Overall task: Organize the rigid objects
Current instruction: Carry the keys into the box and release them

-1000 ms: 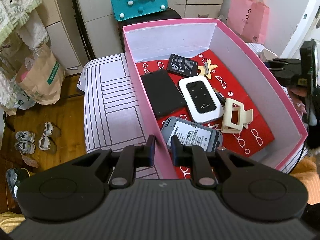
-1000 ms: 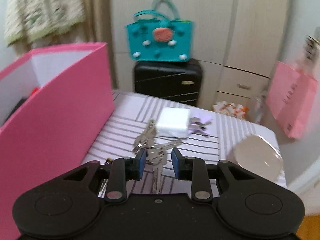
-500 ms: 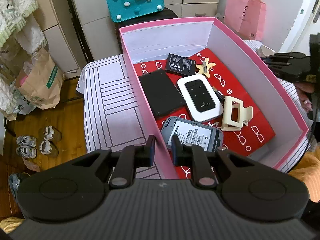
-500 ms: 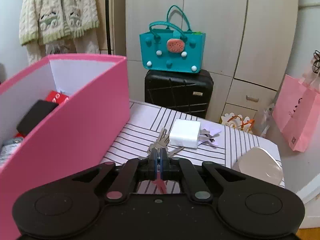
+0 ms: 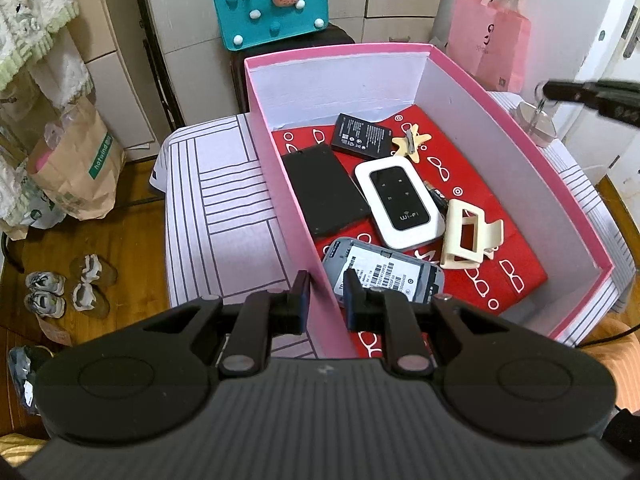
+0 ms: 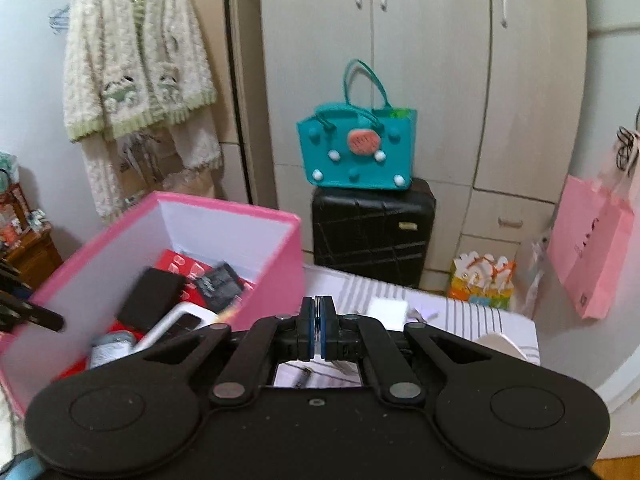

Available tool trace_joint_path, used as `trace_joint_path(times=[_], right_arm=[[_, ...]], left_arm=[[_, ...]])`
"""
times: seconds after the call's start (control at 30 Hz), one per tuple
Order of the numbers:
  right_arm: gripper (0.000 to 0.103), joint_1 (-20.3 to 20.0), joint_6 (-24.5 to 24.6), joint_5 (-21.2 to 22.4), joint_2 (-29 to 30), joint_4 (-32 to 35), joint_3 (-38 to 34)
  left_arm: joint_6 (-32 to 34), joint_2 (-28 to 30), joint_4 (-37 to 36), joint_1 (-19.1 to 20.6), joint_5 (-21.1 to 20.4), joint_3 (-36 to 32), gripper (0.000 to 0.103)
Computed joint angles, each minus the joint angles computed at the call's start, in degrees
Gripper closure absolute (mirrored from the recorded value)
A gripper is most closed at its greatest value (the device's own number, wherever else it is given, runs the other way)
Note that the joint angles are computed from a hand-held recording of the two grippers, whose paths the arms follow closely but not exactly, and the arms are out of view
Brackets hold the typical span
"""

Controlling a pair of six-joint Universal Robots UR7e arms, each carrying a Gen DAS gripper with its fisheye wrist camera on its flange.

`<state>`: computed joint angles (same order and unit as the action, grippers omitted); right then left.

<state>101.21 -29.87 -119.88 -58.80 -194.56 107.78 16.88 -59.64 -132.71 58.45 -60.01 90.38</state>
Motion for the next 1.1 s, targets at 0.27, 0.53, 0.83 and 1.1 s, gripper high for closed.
trace_joint_path(times=[0.27,0.53,0.83,1.1], right_arm=[[0.100,4.46,-1.96,6.39,-1.63,8.66,-3.67],[0.100,3.69,-0.53,6.04,4.81,18.03,-9.68],[0.093,1.95,4.08,5.66,6.18,17.96,-9.46],[0.080,0.72,8.99,7.37,-2.80,15.86,-1.97]], left_arm=[[0.97,0.70,3.16,-0.27,0.67,-1.65,0.087],[1.95,1.08,4.21,-0.97,2.48,-1.81,0.087],[1.73,1.17,3.93,-1.35,3.38,-1.54,0.087],[1.23,0.81,3.77,-1.57,3.82,-1.05,0.088]])
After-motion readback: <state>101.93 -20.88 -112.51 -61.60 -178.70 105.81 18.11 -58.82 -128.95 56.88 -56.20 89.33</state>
